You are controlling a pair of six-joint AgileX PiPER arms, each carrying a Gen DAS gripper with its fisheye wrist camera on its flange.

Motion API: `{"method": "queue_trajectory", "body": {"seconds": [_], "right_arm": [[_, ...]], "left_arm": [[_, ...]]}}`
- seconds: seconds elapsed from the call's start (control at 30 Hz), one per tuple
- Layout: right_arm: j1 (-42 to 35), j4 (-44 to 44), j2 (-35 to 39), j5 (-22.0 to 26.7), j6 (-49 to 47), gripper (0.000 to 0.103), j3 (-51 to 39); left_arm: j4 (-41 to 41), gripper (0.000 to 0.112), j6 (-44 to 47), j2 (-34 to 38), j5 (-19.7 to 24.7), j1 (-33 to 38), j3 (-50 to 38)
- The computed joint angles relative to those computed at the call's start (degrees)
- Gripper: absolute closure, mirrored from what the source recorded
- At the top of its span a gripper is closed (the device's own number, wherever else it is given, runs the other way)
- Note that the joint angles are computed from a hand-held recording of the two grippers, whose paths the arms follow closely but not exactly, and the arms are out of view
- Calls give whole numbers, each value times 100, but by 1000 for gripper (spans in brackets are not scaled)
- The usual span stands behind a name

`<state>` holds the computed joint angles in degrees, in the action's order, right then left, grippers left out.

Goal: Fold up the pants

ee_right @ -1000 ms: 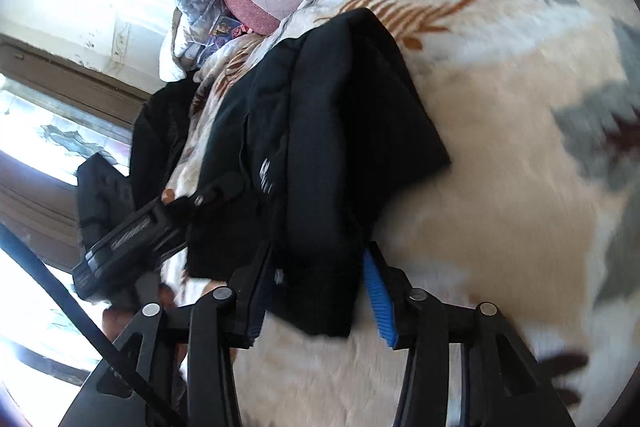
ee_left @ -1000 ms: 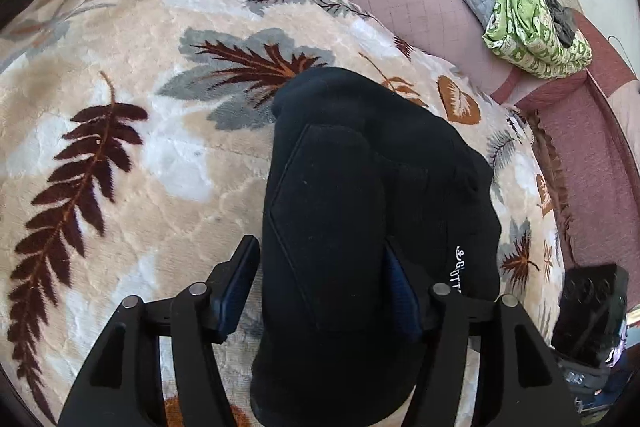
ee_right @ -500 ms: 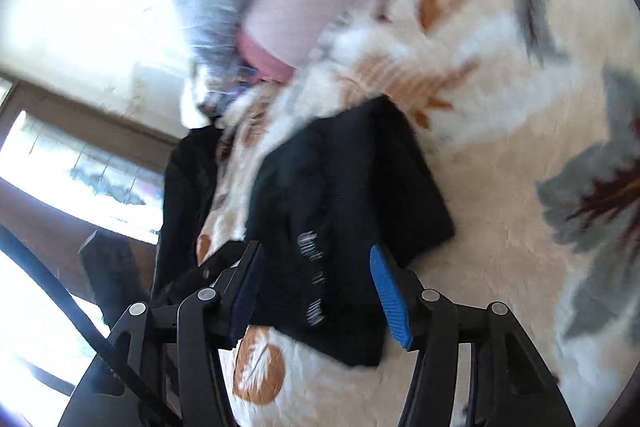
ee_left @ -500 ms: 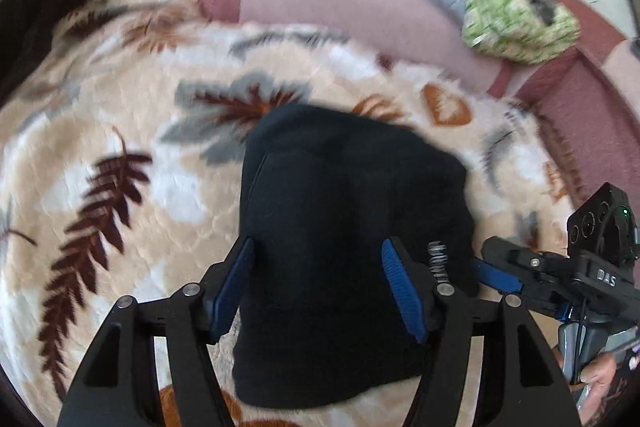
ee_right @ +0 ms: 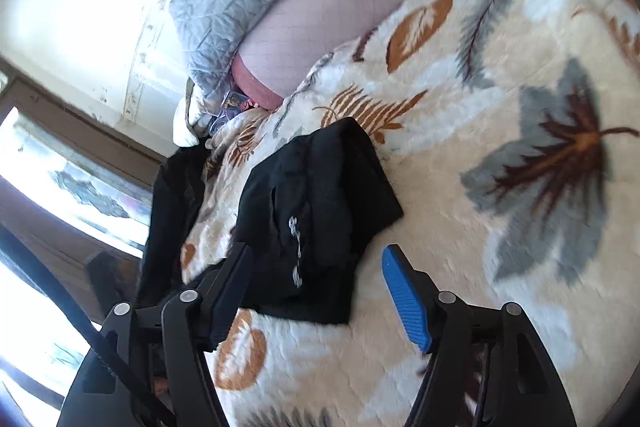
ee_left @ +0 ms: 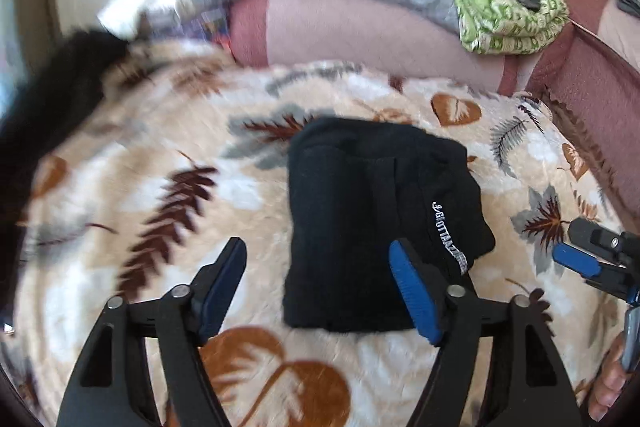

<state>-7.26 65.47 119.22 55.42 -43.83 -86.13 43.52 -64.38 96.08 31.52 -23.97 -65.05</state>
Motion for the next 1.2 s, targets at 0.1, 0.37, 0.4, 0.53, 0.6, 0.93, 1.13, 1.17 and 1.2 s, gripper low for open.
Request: {"method": "queue_trajectory", "body": {"seconds": [0.1,0.37,0.4,0.53,0.6,0.93,1.13,1.17,1.2], "right_arm": [[29,15,-799,-616,-634,27,1120],[420,119,-1879,-1999,-1627,25,2727],[549,-10,-1928,-2133,-1602,25,2790],[923,-576,-2062,-2475,-1257,24,2932],[1062,-616,-2119,-2587,-1270,24,3028],[1306,-1058,-2124,-2633,-856,24,3106],[1420,-1321,-2045,-2487,-471,24,3093],[1457,-1341,-2052,-2492,-465,24,3115],[1497,-1364,-2062,-2509,-457,24,3133]], "left_arm": [[1225,24,-1352,-376,655,-541,390],[1206,22,-1978,-833,2094,-1415,789],[1164,22,-1990,-844,2156,-1477,804],[875,22,-1844,-871,2267,-1636,906],[732,22,-1735,-866,2247,-1648,931],[445,22,-1595,-857,2114,-1548,983],[404,22,-1554,-889,2058,-1490,1004],[412,22,-1568,-891,2053,-1488,1007],[403,22,-1552,-883,2041,-1473,1003]]}}
